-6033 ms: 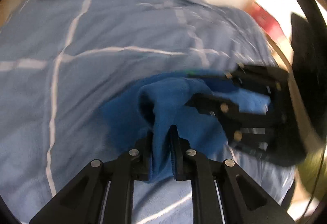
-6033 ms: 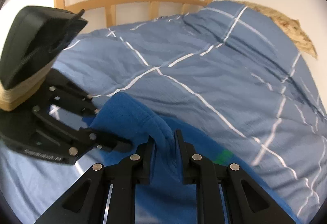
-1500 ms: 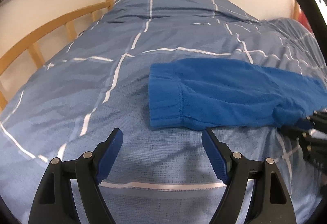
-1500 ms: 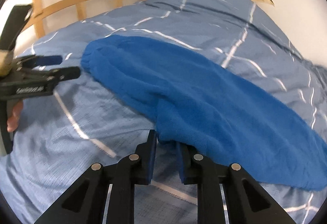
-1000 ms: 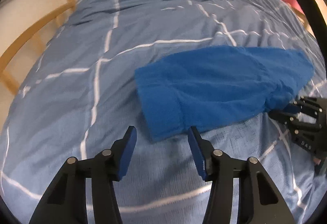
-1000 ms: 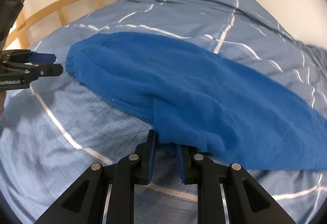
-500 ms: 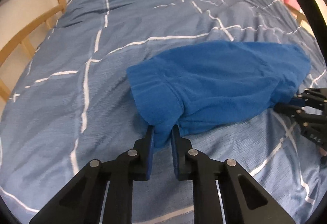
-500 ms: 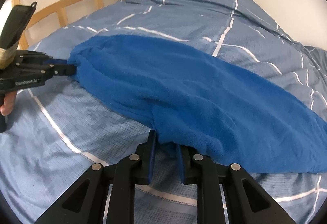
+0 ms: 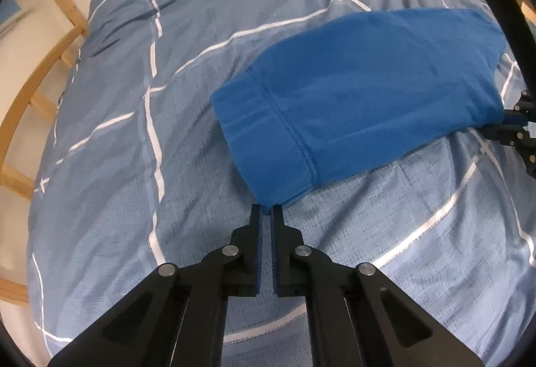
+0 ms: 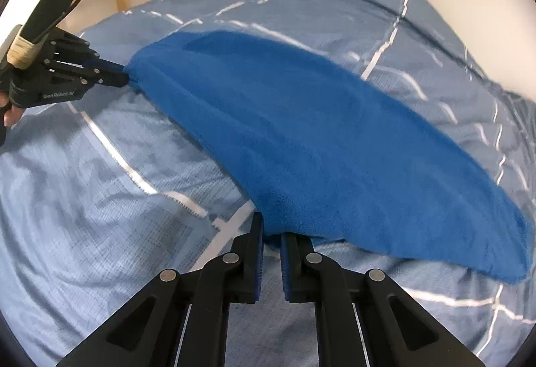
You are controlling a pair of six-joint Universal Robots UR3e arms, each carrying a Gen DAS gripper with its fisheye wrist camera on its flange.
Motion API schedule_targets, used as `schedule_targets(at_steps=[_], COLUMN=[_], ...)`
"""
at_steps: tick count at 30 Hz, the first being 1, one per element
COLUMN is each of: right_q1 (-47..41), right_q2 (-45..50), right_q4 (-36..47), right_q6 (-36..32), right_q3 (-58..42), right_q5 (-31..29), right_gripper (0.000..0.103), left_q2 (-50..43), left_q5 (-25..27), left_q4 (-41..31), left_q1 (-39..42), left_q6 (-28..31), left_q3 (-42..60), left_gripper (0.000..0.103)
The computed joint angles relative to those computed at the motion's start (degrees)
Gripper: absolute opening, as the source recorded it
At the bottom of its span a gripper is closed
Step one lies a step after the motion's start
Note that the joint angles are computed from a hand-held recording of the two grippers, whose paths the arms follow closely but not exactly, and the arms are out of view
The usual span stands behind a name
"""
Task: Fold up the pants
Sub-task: 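Open both tools and move back from the flattened sweatpants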
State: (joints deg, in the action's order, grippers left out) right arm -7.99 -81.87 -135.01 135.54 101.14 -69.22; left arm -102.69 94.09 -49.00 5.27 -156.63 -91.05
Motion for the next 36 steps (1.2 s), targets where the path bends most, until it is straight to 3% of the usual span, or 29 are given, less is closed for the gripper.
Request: schedule_targets(at_steps=[11, 13, 15, 17, 20, 25, 28, 31, 36], right_q1=[0.2, -0.6, -1.3, -3.7, -9.7, -21.4, -28.5, -35.1, -43.1], right_q2=[-0.5, -1.2, -2.9, -6.4, -14.1, -25.0, -28.6, -29.9, -27.2], right_q4=[-3.8, -4.9, -5.2, -6.5, -6.7, 2.5, 10.4, 18.0, 23.4], right_q6=[1.6, 1.9, 2.6, 2.7, 0.5, -7.0, -12.7, -17.3, -21.0], right_q3=[3.4, 4.5, 5.9, 9.0, 14.0, 15.2, 13.2, 10.1, 5.5], right_q5=[-1.1, -0.1, -0.3, 1.5, 6.7, 15.1, 19.7, 23.5, 26.6], right_gripper=[0.011, 0.012, 0.023, 0.041, 0.046, 0.056, 0.060, 0.065, 0.065], left_q2=[7.8, 9.9, 12.0, 14.3, 16.0, 15.2, 12.2, 8.0, -0.5], left_q5=[0.4, 2.4, 3.5, 3.9, 4.9, 8.2, 12.8, 16.2, 19.4], left_q4=[0.4, 0.9, 2.3, 2.7, 3.0, 4.2, 6.8, 6.6, 4.7], left_q1=[-0.4, -2.4, -4.3, -6.8, -10.6, -19.0, -25.0, -30.4, -36.5], left_q6=[-3.0, -5.1, -6.8, -9.0, -12.2, -20.5, -25.3, -28.4, -34.7], left_q3=[-5.7, -6.1, -7.1, -7.7, -7.8, -5.3, -3.0, 1.6, 11.5], left_gripper=[0.005, 0.017, 0.032, 0.033, 0.039, 0.046, 0.058, 0.062, 0.067])
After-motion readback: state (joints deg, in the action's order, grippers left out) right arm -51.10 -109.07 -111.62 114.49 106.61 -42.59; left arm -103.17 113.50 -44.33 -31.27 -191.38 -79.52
